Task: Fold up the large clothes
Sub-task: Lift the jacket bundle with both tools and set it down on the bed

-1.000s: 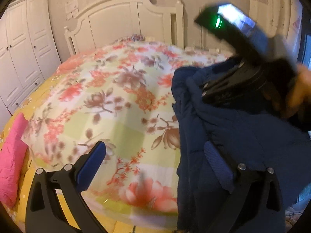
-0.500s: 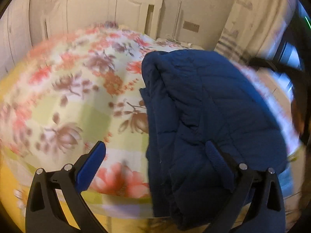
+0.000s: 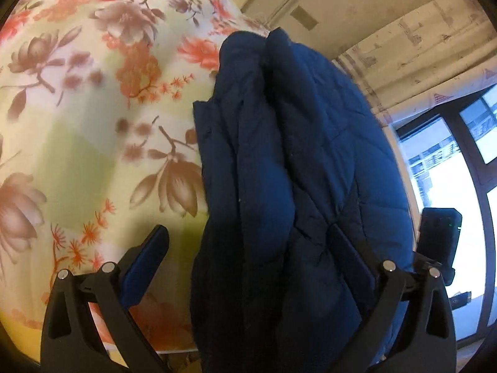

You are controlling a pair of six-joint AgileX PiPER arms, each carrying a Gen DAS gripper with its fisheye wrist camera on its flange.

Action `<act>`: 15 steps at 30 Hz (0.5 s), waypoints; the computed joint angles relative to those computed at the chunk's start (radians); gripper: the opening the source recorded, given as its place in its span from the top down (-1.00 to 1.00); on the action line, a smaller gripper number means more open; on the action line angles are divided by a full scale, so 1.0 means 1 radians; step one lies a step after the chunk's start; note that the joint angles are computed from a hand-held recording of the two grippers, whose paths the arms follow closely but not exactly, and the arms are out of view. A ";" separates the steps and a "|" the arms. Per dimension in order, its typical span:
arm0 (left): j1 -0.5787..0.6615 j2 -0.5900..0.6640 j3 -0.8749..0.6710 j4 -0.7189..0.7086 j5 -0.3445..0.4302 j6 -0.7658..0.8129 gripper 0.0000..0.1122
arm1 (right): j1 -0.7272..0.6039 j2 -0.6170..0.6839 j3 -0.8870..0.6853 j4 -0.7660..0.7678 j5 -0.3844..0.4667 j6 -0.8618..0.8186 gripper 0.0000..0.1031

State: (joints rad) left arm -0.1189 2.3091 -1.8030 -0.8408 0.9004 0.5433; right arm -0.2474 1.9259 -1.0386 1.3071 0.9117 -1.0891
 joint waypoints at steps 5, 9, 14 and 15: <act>-0.027 -0.030 0.050 0.034 -0.054 -0.004 -0.80 | 0.009 -0.020 0.056 0.078 -0.019 -0.108 -0.91; -0.013 0.015 0.003 -0.091 0.052 0.080 -0.17 | 0.040 -0.060 0.115 0.180 -0.086 -0.252 -0.75; -0.063 -0.105 0.142 -0.132 -0.113 0.213 0.30 | 0.064 -0.124 0.174 0.318 -0.153 -0.431 -0.55; -0.072 -0.103 0.118 -0.155 -0.110 0.219 0.31 | 0.055 -0.130 0.175 0.345 -0.154 -0.462 -0.51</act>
